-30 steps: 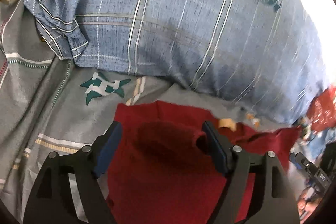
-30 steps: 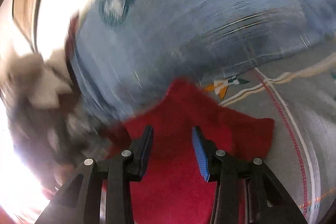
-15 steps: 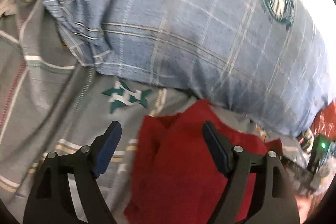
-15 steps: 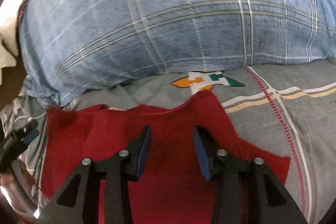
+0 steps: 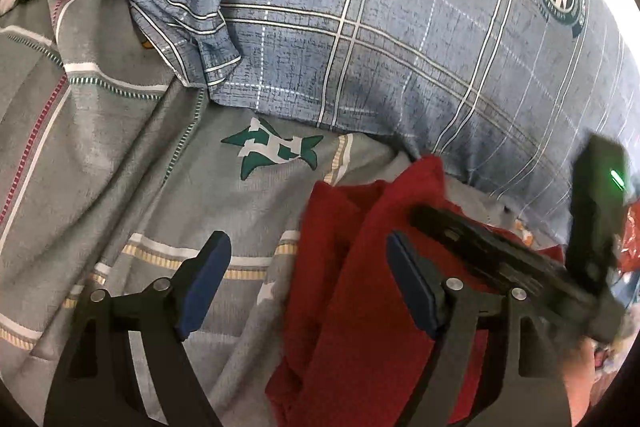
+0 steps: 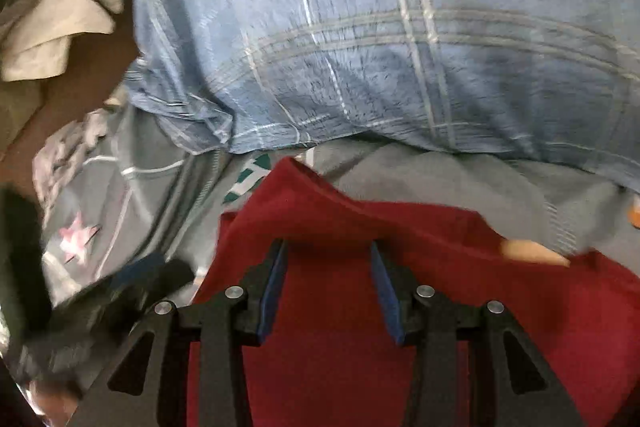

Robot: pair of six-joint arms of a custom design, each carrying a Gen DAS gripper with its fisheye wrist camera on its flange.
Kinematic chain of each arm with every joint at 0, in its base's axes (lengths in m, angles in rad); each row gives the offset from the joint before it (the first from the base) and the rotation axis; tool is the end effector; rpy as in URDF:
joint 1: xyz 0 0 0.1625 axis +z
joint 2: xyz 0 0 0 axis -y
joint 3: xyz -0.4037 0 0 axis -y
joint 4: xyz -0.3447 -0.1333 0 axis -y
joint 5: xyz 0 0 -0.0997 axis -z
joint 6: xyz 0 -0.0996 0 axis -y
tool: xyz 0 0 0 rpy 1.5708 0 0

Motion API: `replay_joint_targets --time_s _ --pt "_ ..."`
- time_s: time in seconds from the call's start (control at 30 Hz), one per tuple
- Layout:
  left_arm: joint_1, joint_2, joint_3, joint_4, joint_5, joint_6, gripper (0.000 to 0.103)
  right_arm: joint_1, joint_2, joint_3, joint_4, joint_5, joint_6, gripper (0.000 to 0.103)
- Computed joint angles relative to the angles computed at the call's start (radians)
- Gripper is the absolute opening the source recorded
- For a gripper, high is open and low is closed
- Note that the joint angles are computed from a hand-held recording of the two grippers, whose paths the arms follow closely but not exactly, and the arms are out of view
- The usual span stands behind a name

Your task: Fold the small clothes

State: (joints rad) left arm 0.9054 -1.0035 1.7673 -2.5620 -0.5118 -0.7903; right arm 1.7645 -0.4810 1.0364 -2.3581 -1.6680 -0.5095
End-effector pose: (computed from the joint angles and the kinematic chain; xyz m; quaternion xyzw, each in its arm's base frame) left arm -0.1812 -0.5875 0.2395 -0.1107 0.8522 -0.4070 0.3095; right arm 0.2697 -0.7324 0.0940 0.3364 -0.9334 0.1065 0.0658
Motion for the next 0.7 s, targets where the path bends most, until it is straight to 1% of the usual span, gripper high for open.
replay_joint_targets --time_s 0.07,0.1,0.13,0.2,0.27,0.3,0.33,0.37,0.43,0.5,0.57,0.63,0.67,0.7 --pt "0.005 0.006 -0.009 0.035 -0.009 -0.010 0.080 0.010 0.054 -0.064 0.037 -0.041 0.010 0.046" --pt "0.008 0.011 -0.015 0.053 -0.014 -0.014 0.080 0.006 0.066 -0.074 0.035 -0.039 0.004 0.046" --pt "0.007 0.012 -0.018 0.072 -0.016 -0.019 0.080 0.004 0.069 -0.070 0.015 -0.025 -0.007 0.048" --pt "0.004 0.015 -0.016 0.083 -0.014 -0.016 0.080 0.004 0.055 -0.063 0.034 -0.024 0.015 0.048" --pt "-0.006 0.010 -0.004 0.077 -0.017 -0.017 0.080 -0.003 0.006 -0.019 0.052 -0.016 0.046 0.048" --pt "-0.009 0.006 0.003 0.069 -0.020 -0.012 0.080 -0.012 -0.037 0.032 0.037 0.000 0.047 0.048" --pt "-0.015 0.002 0.012 0.063 -0.020 -0.010 0.080 -0.023 -0.099 0.113 -0.012 0.016 0.028 0.050" --pt "-0.020 -0.002 0.020 0.061 -0.016 -0.010 0.080 -0.033 -0.160 0.192 -0.074 0.014 0.002 0.054" --pt "-0.031 -0.011 0.037 0.060 -0.011 -0.019 0.080 -0.047 -0.244 0.300 -0.188 -0.023 -0.034 0.058" --pt "-0.039 -0.022 0.055 0.070 -0.014 -0.041 0.080 -0.072 -0.308 0.373 -0.291 -0.054 -0.048 0.058" --pt "-0.046 -0.035 0.076 0.071 -0.023 -0.062 0.080 -0.113 -0.355 0.413 -0.401 -0.100 -0.012 0.059" --pt "-0.052 -0.048 0.100 0.071 -0.038 -0.084 0.080 -0.138 -0.349 0.383 -0.412 -0.168 0.018 0.060" --pt "-0.054 -0.054 0.110 0.076 -0.050 -0.095 0.080 -0.153 -0.340 0.352 -0.372 -0.203 0.036 0.053" --pt "-0.057 -0.064 0.120 0.088 -0.066 -0.108 0.080 -0.178 -0.336 0.327 -0.304 -0.196 0.072 0.049"
